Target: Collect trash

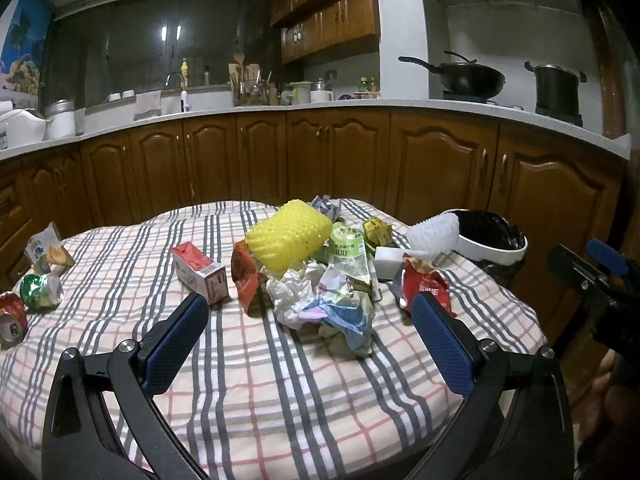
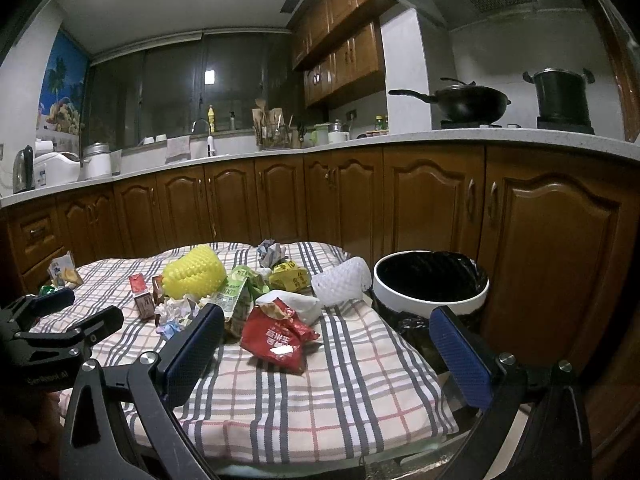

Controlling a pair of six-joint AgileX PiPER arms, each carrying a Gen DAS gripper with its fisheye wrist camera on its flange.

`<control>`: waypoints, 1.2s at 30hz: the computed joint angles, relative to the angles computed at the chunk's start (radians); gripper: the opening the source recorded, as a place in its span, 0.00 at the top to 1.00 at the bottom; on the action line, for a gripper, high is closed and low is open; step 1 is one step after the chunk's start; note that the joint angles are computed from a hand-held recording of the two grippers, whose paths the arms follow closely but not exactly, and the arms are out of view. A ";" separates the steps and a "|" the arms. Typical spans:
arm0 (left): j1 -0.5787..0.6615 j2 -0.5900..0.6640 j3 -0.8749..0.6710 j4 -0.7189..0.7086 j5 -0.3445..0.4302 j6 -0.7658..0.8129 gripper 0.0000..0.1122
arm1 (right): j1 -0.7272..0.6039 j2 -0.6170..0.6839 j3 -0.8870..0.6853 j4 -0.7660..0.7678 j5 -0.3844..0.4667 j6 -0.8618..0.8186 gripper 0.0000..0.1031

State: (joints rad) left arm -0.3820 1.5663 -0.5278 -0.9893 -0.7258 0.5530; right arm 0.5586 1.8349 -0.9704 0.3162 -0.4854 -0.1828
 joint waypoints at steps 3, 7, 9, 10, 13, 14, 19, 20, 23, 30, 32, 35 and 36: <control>0.000 0.001 0.000 0.002 0.000 -0.003 0.08 | 0.000 -0.005 0.005 -0.001 0.000 0.001 0.00; 0.000 0.002 -0.001 0.002 0.000 -0.004 0.08 | 0.002 0.000 -0.002 0.009 0.001 -0.008 0.00; 0.000 0.005 -0.003 0.001 -0.002 -0.003 0.08 | 0.001 -0.001 -0.002 0.004 0.002 -0.004 0.00; 0.001 0.004 -0.002 0.002 0.000 -0.004 0.08 | 0.001 -0.002 -0.001 0.005 0.002 -0.005 0.00; 0.000 0.006 -0.003 0.004 -0.002 -0.007 0.08 | 0.002 0.004 -0.002 0.003 -0.004 -0.003 0.00; 0.001 0.004 -0.002 0.003 -0.001 -0.004 0.08 | 0.004 0.006 -0.004 0.004 -0.004 -0.004 0.00; 0.001 0.007 -0.003 0.003 -0.003 -0.008 0.08 | 0.004 0.008 -0.004 0.000 -0.005 0.000 0.00; 0.001 0.004 -0.001 0.003 -0.001 -0.006 0.08 | 0.004 0.009 -0.005 -0.001 -0.004 0.001 0.00; 0.005 0.006 -0.004 0.004 0.002 -0.008 0.08 | 0.005 0.010 -0.007 0.004 -0.003 -0.004 0.00; 0.011 0.010 -0.005 0.014 0.004 -0.016 0.08 | 0.006 0.011 -0.006 0.001 -0.005 -0.001 0.00; 0.012 0.008 -0.004 0.015 0.006 -0.015 0.08 | 0.007 0.011 -0.006 0.003 -0.005 -0.003 0.00; 0.014 0.006 -0.003 0.017 0.008 -0.015 0.08 | 0.007 0.012 -0.008 0.004 -0.003 -0.003 0.00; 0.014 0.008 -0.004 0.017 0.007 -0.017 0.08 | 0.008 0.012 -0.007 0.006 -0.004 -0.004 0.00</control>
State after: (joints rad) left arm -0.3684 1.5746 -0.5315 -0.9720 -0.7190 0.5363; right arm 0.5663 1.8470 -0.9773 0.3219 -0.4895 -0.1868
